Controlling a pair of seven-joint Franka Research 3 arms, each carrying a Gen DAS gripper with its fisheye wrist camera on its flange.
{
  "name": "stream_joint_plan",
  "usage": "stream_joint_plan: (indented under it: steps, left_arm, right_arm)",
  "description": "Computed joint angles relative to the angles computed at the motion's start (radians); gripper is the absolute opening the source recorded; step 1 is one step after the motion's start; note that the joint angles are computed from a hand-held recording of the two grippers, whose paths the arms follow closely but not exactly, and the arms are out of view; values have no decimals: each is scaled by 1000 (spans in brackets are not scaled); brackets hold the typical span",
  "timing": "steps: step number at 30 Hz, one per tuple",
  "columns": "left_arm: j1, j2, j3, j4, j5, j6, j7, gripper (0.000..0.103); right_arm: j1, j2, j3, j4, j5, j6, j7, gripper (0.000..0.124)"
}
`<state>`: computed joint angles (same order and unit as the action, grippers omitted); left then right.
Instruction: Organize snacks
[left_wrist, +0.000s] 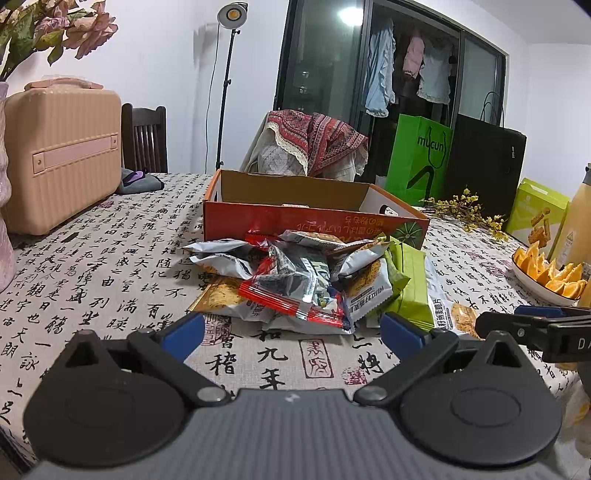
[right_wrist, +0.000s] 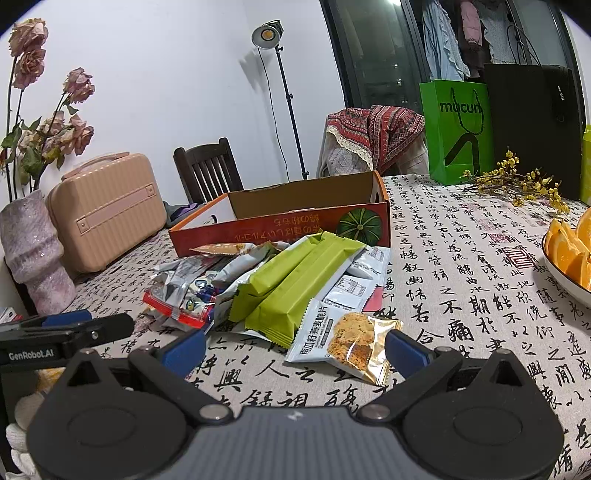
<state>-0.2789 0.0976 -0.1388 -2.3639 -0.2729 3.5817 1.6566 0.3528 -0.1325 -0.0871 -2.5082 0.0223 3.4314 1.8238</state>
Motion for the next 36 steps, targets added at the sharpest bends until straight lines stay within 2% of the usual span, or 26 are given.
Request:
stream_joint_plan:
  steps: [24,29,36]
  left_arm:
    - [-1,-2,-1,-2,-1,-2,-3,103]
    - [10,-2,-3,-1,31,-10,-35,103]
    - [25,10,4,13,84,-24,-82,103]
  right_arm:
    - [-2,1,7,-1,11,-3,-8,103]
    - [2,5,-4,-1,1,-5,-1,103]
    - [-68,23,69,25,112,-41,-86,103]
